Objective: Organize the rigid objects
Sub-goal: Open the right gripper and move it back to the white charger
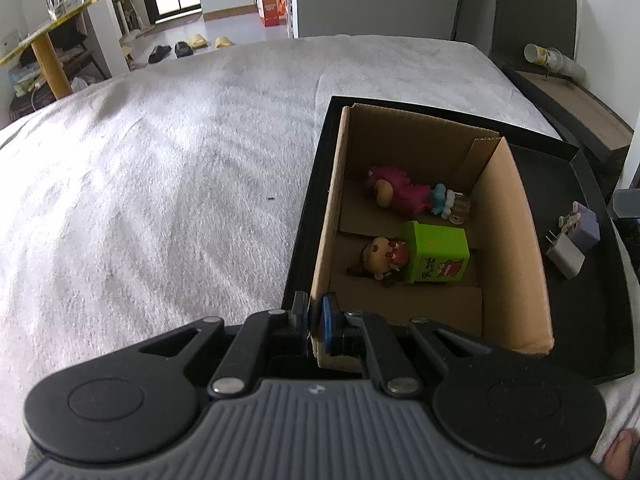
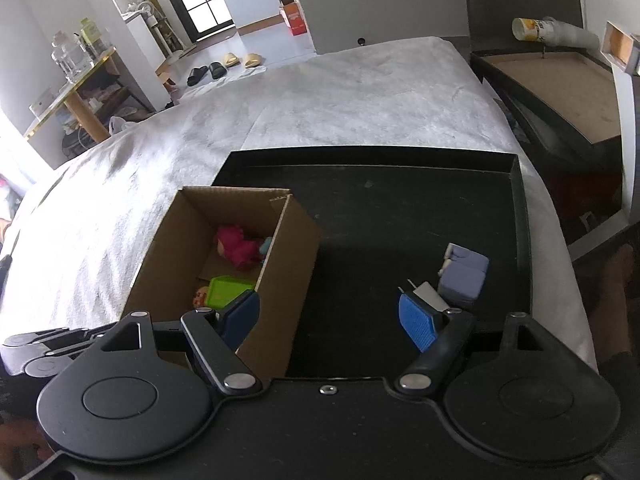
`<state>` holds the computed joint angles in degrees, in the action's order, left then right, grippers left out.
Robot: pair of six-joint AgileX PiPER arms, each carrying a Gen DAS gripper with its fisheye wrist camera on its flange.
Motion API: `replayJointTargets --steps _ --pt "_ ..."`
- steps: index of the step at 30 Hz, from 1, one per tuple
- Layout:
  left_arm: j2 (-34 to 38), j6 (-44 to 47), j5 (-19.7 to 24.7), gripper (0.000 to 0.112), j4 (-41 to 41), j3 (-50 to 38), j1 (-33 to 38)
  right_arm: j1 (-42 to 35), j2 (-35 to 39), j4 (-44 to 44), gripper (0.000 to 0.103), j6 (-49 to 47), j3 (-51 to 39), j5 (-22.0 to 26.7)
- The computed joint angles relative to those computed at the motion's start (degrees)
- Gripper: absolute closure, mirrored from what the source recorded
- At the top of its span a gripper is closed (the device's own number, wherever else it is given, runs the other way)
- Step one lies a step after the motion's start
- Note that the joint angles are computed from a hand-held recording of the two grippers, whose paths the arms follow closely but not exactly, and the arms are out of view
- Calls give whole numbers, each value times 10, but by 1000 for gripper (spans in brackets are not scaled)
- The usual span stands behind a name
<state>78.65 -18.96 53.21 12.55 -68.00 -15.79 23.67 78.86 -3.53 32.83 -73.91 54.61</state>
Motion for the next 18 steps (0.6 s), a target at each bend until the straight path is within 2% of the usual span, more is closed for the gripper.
replayJointTargets --steps 18 --pt "7 -6 -3 106 21 -2 -8 -70 -17 29 27 -55 79 -38"
